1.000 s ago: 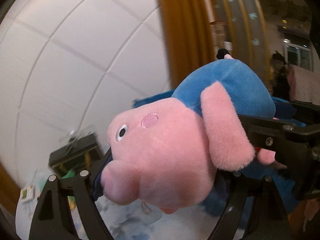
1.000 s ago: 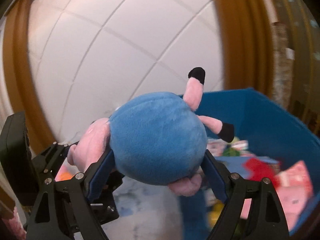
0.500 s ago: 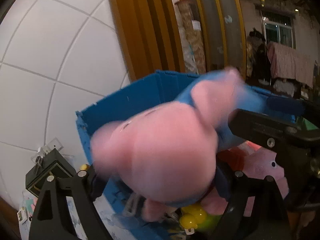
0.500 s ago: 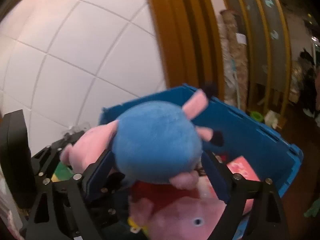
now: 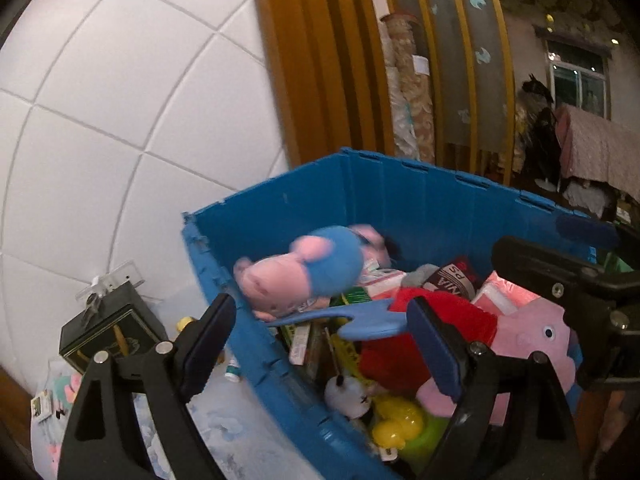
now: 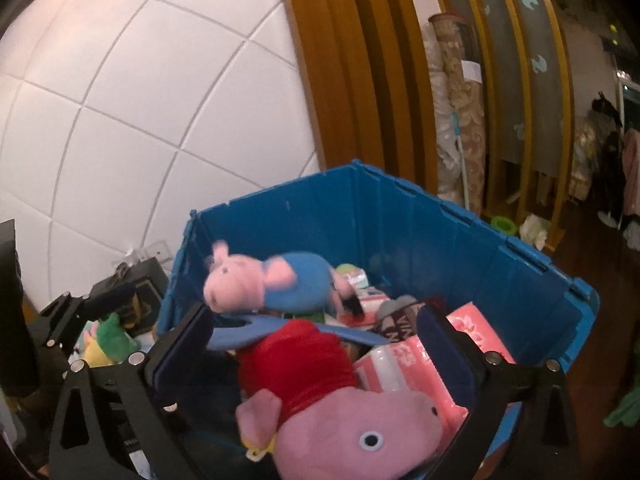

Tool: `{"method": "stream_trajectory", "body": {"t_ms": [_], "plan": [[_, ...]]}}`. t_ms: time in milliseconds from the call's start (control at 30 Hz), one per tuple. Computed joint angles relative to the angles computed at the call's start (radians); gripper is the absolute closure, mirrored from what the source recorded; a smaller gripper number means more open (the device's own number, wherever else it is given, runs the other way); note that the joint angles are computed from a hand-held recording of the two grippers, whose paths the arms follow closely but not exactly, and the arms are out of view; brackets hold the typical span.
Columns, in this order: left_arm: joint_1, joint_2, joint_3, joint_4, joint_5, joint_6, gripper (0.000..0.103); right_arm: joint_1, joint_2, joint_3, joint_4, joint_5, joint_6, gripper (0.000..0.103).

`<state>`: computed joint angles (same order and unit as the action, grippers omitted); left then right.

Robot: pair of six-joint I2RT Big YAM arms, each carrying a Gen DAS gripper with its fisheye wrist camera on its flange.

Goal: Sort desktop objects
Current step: 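Carry the blue-shirt pig into the blue bin and release it, then withdraw both grippers from the bin back to the table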

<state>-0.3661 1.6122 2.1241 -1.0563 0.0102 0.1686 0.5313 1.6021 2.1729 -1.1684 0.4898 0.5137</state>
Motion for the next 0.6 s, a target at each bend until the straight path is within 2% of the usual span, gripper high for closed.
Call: {"method": "stream_trajectory", "body": {"t_ms": [200,367,500,600], "plan": [[0.064,-0.088,-0.121,0.081,0.006,-0.037,0.015,0.067,0.034,0.056,-0.017,0.083,-0.021,0.000],[0.147,-0.135,-0.179,0.057,0.034,-0.075,0.015,0.129,0.076,0.115,0.007,0.108,-0.080,0.000],[0.239,-0.176,-0.238,0.058,0.075,-0.103,0.015,0.168,0.115,0.158,0.041,0.091,-0.130,0.000],[0.311,-0.189,-0.265,0.053,0.080,-0.116,0.015,0.200,0.180,0.250,0.028,0.073,-0.156,0.000]]}}
